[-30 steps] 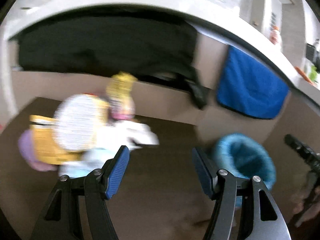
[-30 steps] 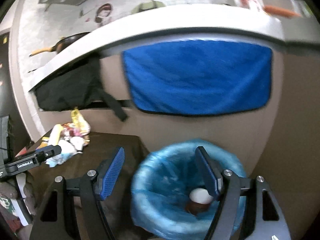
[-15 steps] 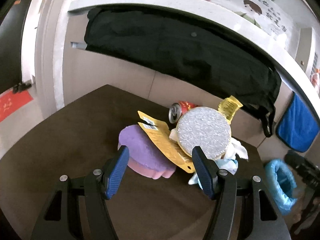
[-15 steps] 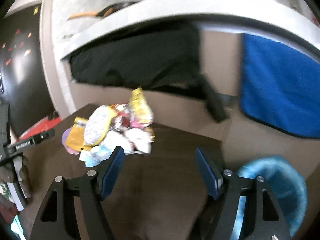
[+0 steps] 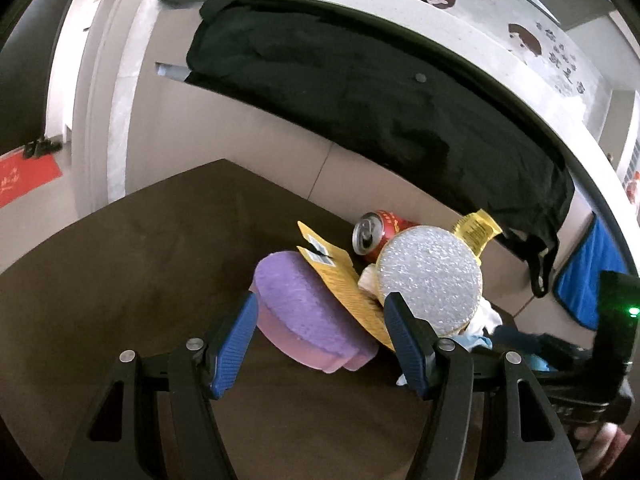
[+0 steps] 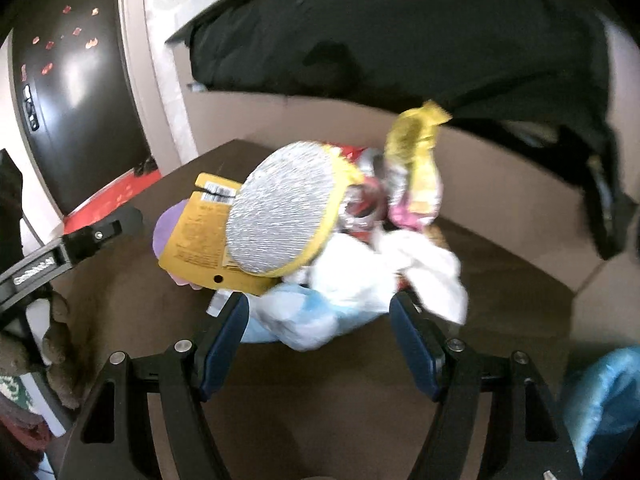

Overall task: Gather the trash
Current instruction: 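Grasp the white-blue tissue bundle with the right tool while the left tool returns to the table, then grasp the yellow card packaging with the left tool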

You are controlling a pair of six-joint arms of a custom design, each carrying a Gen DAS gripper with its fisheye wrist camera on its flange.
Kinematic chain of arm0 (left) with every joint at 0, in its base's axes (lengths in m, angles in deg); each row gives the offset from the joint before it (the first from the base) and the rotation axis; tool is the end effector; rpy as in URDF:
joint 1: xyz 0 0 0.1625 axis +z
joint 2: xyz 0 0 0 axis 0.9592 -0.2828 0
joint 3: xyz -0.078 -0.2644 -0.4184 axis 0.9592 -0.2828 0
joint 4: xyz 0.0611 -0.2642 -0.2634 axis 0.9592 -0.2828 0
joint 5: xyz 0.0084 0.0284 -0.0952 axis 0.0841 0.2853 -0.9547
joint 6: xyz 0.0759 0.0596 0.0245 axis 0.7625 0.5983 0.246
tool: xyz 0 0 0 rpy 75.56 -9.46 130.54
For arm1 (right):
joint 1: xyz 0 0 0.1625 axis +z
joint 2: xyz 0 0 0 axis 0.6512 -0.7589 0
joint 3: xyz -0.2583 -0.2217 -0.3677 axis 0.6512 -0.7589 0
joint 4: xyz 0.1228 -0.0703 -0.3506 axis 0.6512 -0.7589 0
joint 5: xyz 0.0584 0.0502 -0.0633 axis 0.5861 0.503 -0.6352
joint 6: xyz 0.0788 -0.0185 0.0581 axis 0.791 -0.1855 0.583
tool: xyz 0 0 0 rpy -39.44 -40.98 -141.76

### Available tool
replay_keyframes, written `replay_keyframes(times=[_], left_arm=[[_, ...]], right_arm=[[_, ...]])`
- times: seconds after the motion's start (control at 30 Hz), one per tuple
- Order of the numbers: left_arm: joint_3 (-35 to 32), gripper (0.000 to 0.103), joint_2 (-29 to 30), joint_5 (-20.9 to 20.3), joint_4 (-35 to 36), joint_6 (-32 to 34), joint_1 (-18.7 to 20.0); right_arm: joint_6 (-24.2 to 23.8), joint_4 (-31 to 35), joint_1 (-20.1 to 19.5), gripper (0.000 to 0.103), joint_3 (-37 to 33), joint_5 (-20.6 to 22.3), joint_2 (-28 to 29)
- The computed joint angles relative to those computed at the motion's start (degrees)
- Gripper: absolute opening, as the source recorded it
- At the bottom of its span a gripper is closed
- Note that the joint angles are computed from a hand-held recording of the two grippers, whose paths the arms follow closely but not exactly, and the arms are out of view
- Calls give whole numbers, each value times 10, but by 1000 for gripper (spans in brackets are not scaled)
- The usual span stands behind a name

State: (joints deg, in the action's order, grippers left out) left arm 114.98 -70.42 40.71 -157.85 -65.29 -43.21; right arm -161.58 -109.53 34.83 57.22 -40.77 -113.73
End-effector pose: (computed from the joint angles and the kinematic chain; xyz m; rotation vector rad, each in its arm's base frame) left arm -0.3775 -0.4870 -0.0867 -0.1968 2.1586 -1.5249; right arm -0.0209 -0.6131 0.3420 1.3882 -2.4297 0.4568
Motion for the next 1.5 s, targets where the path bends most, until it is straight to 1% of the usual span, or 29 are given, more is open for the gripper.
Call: replay_keyframes(times=[0.03,0.07,0.1,0.13,0.17,0.2,0.27,0.37,0.43,0.5,0.6,0.67,0.73,0.8,0.87,0.97,1.0,1.1,1.17,1.23,1.27,1.33,1.37,1.4,1.43,1.5], left_arm=[[0,65,2,-2,-9,7,1],[-1,65,3,-5,-15,12,1],[-1,65,4,-7,-20,19,2],[-3,65,5,-10,-22,24,2],[-4,65,6,-14,-23,29,3],[-6,65,6,-18,-22,31,3],[-11,65,8,-31,-34,50,6],[-21,65,10,-53,-49,81,8],[-28,65,11,-72,-64,105,10],[-34,65,10,-84,-61,111,12],[-49,64,8,-86,-37,114,15],[-64,64,11,-96,-48,149,17],[-86,64,18,-111,-82,214,23],[-103,64,21,-112,-82,235,31],[-112,64,15,-110,-61,221,40],[-105,64,-7,-108,23,128,47],[-99,64,-14,-116,49,95,48],[-87,64,-18,-140,76,53,46],[-89,60,-18,-135,108,29,43],[-92,53,-24,-124,164,-19,44],[-93,51,-25,-127,162,-24,47],[-101,40,-23,-133,146,-13,55],[-109,36,-20,-132,141,2,57],[-118,31,-17,-131,136,20,60],[-135,30,-11,-130,133,48,63],[-158,30,-4,-124,138,73,68]], right_arm=[[6,5,5,69,-5,-12,7],[13,6,8,63,-8,-26,13],[16,5,11,54,-8,-36,16],[16,12,12,52,-13,-44,18],[17,25,10,50,-19,-41,17],[17,38,7,45,-24,-35,13],[12,39,2,44,-27,-33,7],[-3,35,-14,43,-29,-15,-11],[-3,34,-23,43,-33,-6,-18],[3,40,-33,43,-44,2,-22],[25,74,-47,43,-63,14,-28],[33,89,-54,43,-72,19,-29],[33,103,-63,43,-79,26,-32],[35,124,-69,43,-88,33,-33],[33,136,-76,43,-89,40,-37],[26,141,-86,43,-86,53,-43],[23,142,-90,43,-86,57,-46],[19,147,-97,43,-88,61,-45],[24,155,-97,43,-93,60,-43],[26,160,-98,43,-95,63,-43],[25,161,-99,43,-95,65,-43],[22,166,-100,43,-95,67,-44],[20,165,-100,43,-94,68,-45],[18,163,-101,43,-93,67,-45],[18,163,-102,43,-92,67,-45],[23,168,-103,43,-94,70,-45]])
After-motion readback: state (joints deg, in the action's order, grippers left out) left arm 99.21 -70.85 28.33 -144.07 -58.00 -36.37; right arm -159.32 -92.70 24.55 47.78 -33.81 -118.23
